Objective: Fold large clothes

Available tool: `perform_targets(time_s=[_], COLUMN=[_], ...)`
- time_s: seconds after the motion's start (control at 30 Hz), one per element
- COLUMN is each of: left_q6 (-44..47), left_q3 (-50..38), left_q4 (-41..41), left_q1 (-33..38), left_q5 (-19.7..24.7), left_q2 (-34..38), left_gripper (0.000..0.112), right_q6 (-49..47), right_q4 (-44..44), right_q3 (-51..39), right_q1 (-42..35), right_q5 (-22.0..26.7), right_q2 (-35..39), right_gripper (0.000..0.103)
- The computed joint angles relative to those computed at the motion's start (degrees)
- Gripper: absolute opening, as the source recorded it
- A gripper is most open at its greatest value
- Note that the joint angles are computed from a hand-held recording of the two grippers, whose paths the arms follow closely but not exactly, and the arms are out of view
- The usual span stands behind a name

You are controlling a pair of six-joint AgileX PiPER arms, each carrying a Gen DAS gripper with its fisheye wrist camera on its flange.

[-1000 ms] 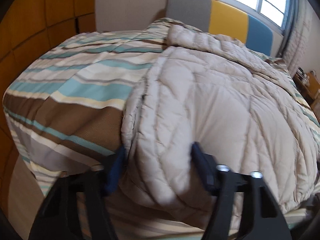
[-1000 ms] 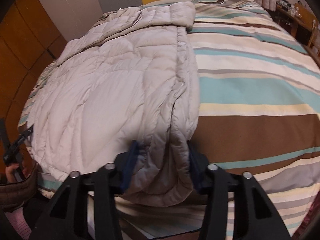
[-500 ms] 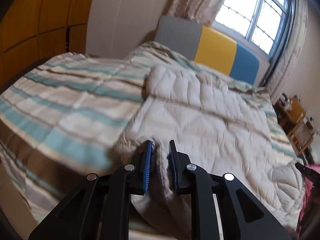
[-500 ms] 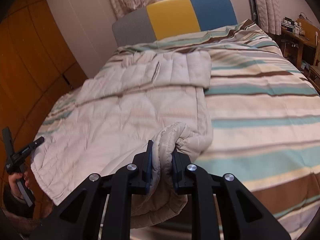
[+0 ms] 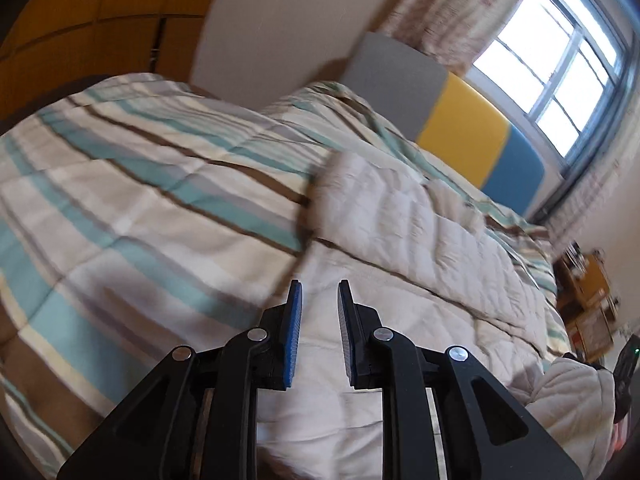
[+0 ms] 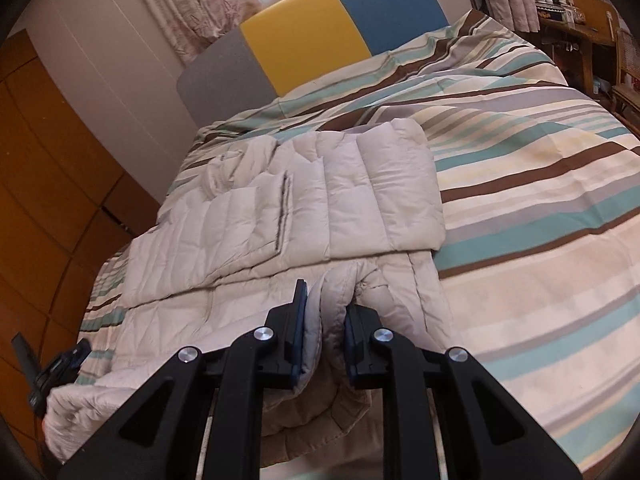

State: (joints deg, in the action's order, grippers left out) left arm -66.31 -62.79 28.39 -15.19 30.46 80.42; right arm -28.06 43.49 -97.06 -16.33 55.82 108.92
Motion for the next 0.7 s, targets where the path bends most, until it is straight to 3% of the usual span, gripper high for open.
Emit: perform_targets(time_s=[0.13, 0.2, 0.3, 0.37, 0.53, 0.6, 0.7], left_q6=[-7.41, -12.03, -11.16, -12.06, -13.20, -15.94, -15.60], left_q3=[6.45, 9.26, 11.32, 12.44, 17.25, 18.46, 22.74], left_q4=[4.11, 8.20, 8.60, 11.57, 18.98, 23.19, 21.43], left_q1=[5.05, 7.02, 8.56, 6.34, -2.98, -7.68, -6.95], left_q5=[-1.91, -0.94, 1.10, 2.41, 0.14, 3.12, 2.23], left_q2=[-6.81, -9.52, -10.42, -9.70, -7.99, -6.61, -8.52], left_gripper=[0.052, 0.053, 0.053, 0.053, 0.053, 0.053, 0.053], right_q6=[7.47, 10.57, 13.75, 14.20, 15.08, 16.27, 17.03], right_q4=[-4.16, -4.54, -4.98, -4.37, -3.57, -4.43, -4.73], right_q3=[-7.40, -9.71, -11.56, -12.25, -13.99, -16.60, -17.83], right_q1=[2.12, 1.94, 1.77, 1.50, 0.75, 0.93, 0.94], right_q5=[-0.81, -1.34, -2.76, -3.45, -2.28, -1.68, -0.73], right_q2=[7.40, 10.20, 12.46, 13.18, 14.18, 15.45, 16.10], right_gripper=[0.014, 0.014, 0.015, 0.015, 0.016, 0.016, 0.016])
